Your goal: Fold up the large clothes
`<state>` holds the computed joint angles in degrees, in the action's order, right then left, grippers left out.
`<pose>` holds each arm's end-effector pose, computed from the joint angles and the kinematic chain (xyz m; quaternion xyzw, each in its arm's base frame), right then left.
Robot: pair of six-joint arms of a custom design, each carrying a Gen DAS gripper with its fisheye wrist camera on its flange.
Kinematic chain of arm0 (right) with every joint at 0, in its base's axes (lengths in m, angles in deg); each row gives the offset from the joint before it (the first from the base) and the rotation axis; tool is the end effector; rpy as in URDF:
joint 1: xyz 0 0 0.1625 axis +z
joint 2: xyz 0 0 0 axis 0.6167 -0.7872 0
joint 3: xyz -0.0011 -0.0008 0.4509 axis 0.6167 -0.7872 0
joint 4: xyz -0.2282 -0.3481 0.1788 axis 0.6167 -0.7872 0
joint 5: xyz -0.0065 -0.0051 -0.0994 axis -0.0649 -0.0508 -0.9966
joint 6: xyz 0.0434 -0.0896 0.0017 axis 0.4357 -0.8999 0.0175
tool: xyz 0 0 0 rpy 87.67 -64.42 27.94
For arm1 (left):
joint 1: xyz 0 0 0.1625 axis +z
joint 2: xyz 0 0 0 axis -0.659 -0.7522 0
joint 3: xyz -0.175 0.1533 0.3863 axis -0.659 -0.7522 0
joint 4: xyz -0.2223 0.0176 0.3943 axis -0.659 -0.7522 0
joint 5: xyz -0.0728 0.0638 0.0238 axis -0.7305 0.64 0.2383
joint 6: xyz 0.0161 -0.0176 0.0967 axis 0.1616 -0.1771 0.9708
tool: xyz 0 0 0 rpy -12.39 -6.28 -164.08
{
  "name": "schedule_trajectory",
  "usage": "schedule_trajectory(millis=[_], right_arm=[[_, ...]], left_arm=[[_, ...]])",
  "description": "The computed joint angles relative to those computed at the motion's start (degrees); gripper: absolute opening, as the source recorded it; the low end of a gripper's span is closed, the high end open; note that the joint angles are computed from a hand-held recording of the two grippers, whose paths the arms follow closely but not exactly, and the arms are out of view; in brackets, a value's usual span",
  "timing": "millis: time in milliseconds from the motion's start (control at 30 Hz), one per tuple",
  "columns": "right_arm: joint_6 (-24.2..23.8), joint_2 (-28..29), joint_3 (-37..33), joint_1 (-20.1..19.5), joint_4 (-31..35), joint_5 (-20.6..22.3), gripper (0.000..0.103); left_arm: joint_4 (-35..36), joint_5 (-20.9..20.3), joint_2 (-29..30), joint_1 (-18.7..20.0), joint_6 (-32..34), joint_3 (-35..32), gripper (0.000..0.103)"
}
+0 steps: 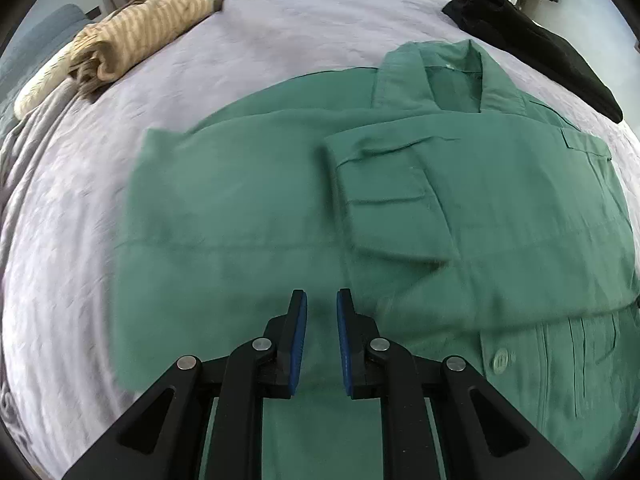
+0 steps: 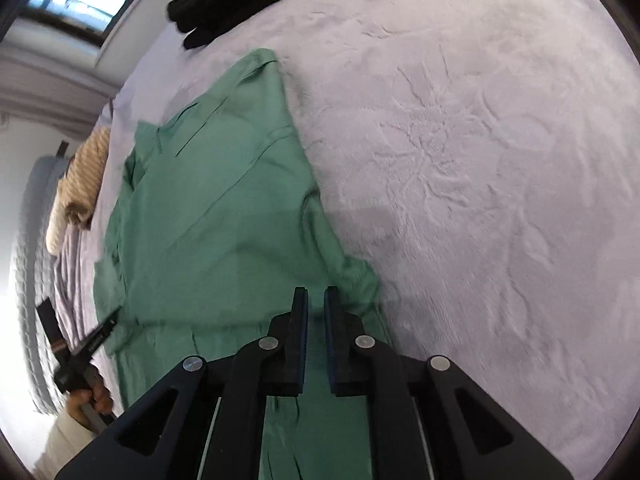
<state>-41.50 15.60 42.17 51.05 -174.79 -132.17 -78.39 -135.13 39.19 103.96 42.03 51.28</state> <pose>0.0742 -0.6156 0.3374 -0.2966 -0.8835 0.3144 0.1804 -0.2417 -0.9093 0.0635 0.2814 0.8856 -0.0733 0.3621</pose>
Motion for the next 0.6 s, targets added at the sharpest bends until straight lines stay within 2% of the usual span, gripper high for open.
schedule_trajectory(millis=[67, 100, 133, 267, 300, 333, 433, 533, 600], right_arm=[[0.4, -0.3, -0.2, 1.2, 2.1, -1.0, 0.033], [0.6, -0.2, -0.5, 1.5, 2.9, -1.4, 0.053], [0.7, 0.0, -0.7, 1.9, 3.4, -1.6, 0.06], [3.0, -0.1, -1.0, 3.3, 6.5, -0.2, 0.06], [3.4, -0.8, -0.1, 3.6, 6.7, 0.2, 0.06], [3.9, -0.9, -0.2, 3.9, 7.5, 0.5, 0.06], [4.1, -0.7, -0.5, 5.3, 9.6, 0.5, 0.065], [3.9, -1.0, -0.6, 6.5, 12.2, 0.5, 0.074], [3.9, -1.1, -0.6, 7.3, 13.0, 0.5, 0.076]], left_arm=[[0.2, 0.3, -2.5, -0.4, -1.5, 3.1, 0.017], [0.6, 0.6, -3.4, -0.6, -2.3, 4.2, 0.017], [0.9, 1.2, -4.8, -0.9, -3.5, 6.0, 0.017], [2.6, 4.3, -8.8, -2.0, -8.4, 11.5, 0.018], [2.6, 4.1, -10.0, -2.2, -9.8, 13.1, 0.05], [3.0, 4.8, -11.2, -2.4, -11.5, 14.5, 0.103], [0.0, 7.5, -15.0, -3.6, -12.3, 20.4, 0.102], [5.2, 6.0, -17.5, -4.1, -17.1, 22.2, 0.102], [7.5, 5.5, -18.8, -4.5, -19.6, 23.3, 0.102]])
